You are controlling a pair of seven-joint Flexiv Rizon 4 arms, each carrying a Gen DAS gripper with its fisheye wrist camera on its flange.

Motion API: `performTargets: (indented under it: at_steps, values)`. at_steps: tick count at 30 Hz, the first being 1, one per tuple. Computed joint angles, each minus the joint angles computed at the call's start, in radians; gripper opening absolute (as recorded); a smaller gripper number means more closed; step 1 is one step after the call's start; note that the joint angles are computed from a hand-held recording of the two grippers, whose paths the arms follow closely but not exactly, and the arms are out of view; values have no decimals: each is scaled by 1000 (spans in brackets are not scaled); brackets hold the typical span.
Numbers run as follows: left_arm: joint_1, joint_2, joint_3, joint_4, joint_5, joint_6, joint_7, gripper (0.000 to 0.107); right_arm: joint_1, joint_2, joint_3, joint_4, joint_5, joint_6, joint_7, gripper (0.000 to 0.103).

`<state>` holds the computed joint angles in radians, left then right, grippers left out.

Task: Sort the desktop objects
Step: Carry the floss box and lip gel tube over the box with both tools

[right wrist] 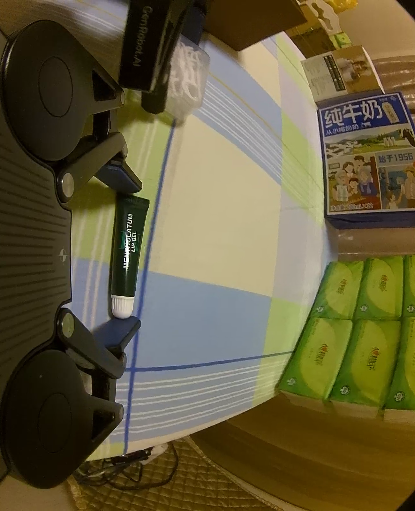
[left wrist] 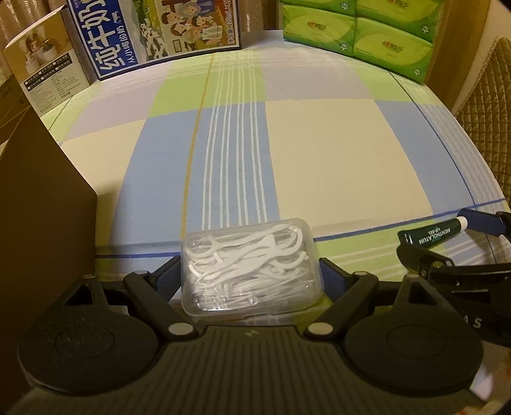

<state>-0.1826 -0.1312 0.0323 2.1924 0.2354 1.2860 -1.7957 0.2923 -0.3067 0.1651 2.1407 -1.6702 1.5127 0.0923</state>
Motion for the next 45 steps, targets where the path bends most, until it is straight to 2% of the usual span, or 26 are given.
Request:
performTargets:
  at_steps: [11,20,24,30,38,45]
  values:
    - [2,45,-22,56,-56,-6,61,86,64,83,-10,116,283,0,-252,81]
    - [3,122,-46,138,-143,-18,138,86,103,161,-14,194,436,18,-384,81]
    - [-1,172,-51,183,-172,-22,167,86,112,198,12,235,559,23,-483,81]
    - [-12,261,-52,258,-227,-45,216,86,136,258,86,285,855,-6,-709,81]
    - [-14,438,-28,346,-276,-114,312,86,204,328,165,288,1232,-61,-1009,81]
    - [20,612,-17,394,-266,-209,301,86,286,369,193,244,1488,-122,-1231,81]
